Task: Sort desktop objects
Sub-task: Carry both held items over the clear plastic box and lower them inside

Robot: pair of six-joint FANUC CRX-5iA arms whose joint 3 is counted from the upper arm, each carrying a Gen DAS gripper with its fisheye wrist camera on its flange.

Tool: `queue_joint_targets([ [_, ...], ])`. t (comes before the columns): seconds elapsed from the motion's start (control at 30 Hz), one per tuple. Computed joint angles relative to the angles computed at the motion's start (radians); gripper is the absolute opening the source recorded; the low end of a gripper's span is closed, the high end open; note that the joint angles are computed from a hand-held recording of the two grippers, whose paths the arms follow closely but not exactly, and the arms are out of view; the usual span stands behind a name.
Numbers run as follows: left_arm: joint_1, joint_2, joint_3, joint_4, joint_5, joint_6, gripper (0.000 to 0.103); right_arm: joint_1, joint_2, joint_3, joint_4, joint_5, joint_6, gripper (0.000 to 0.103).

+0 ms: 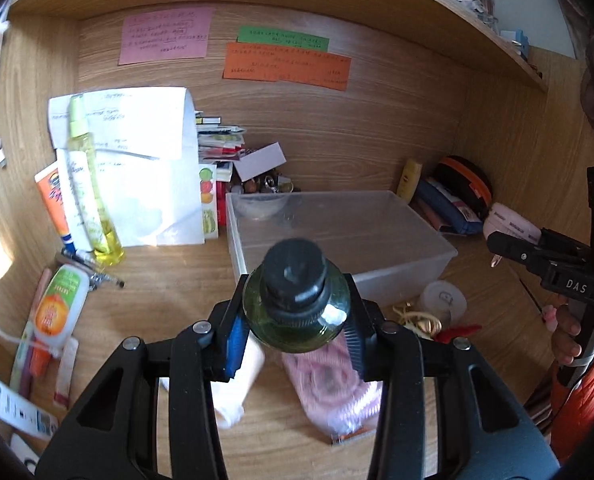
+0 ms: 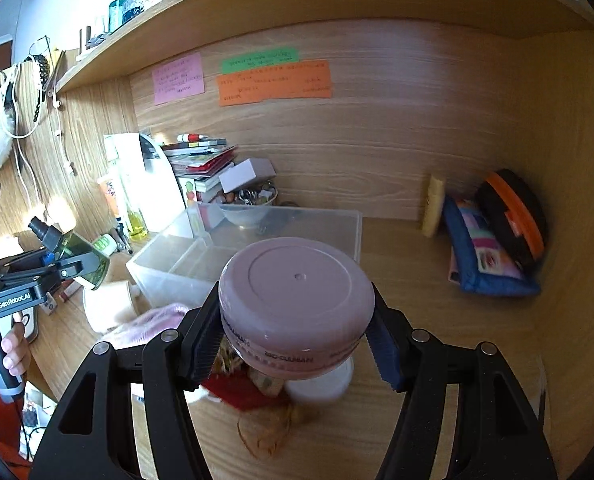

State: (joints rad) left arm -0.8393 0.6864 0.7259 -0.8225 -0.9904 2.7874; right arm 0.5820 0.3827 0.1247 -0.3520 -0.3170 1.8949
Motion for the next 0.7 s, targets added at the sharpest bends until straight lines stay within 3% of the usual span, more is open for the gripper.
queue_joint_targets([
  [0.4,0.113,0.052,0.098,0.169,0.044,-0.183,0.041,0.000,0.116,0.196,0.022,-0.099,0.006,0.061],
  [0.7,0.180,0.151,0.243,0.326,-0.004,-0.343,0.041,0.009,0.249,0.374,0.097,-0.222,-0.057,0.061],
])
